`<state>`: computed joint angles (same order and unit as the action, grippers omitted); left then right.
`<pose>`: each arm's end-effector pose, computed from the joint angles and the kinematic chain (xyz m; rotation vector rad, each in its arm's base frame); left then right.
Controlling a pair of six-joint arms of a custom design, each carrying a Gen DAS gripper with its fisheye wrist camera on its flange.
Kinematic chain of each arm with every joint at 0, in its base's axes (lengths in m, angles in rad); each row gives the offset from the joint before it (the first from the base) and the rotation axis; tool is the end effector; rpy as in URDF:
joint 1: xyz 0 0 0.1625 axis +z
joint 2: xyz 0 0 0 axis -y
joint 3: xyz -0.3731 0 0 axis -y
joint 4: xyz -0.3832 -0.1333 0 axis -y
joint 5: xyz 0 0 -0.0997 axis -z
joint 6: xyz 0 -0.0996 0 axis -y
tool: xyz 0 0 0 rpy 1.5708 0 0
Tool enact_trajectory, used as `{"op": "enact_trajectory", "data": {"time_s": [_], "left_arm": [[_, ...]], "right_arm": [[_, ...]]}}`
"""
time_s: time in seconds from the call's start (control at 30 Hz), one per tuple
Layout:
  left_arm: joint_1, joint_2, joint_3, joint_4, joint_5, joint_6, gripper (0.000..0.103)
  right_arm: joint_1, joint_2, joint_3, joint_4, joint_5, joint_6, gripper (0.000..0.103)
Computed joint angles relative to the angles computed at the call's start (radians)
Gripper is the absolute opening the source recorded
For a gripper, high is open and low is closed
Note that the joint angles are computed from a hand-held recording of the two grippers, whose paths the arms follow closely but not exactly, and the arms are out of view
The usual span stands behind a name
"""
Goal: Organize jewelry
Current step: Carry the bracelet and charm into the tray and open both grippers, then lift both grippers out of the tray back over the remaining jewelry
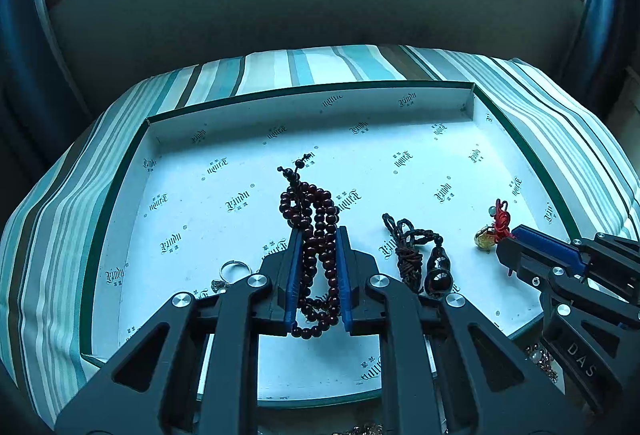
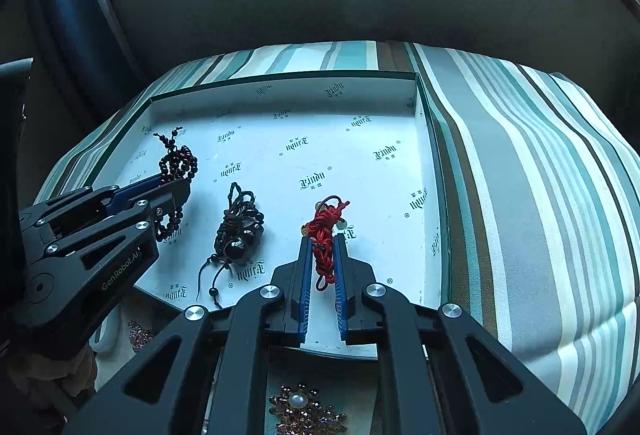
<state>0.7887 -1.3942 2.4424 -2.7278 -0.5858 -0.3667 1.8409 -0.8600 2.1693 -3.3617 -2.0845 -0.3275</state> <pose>-0.1016 -0.4092 0.1538 0.4009 2.2221 -0.7612 0.2070 -0.4314 0.0444 0.5942 -2.4885 0.6075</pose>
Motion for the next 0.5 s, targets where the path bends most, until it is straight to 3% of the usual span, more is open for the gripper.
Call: {"op": "enact_trajectory", "data": {"time_s": [0.23,0.27,0.3,0.37,0.5], "left_arm": [[0.014,0.026,-0.004,-0.042,0.001,0.016,0.041],[0.015,0.027,-0.004,-0.045,0.001,0.017,0.046],[0.015,0.028,-0.003,-0.047,0.002,0.017,0.05],[0.018,0.028,-0.005,-0.045,-0.002,0.014,0.053],[0.018,0.022,-0.003,-0.038,0.003,0.008,0.057]], "right_arm": [[0.005,0.018,-0.015,0.002,-0.004,0.004,0.015],[0.009,0.023,-0.017,-0.006,-0.003,-0.001,0.022],[0.014,0.025,-0.016,-0.016,-0.014,-0.006,0.039],[0.02,0.031,-0.015,-0.037,-0.022,-0.013,0.053],[0.021,0.027,-0.016,-0.03,-0.023,-0.011,0.053]]}}
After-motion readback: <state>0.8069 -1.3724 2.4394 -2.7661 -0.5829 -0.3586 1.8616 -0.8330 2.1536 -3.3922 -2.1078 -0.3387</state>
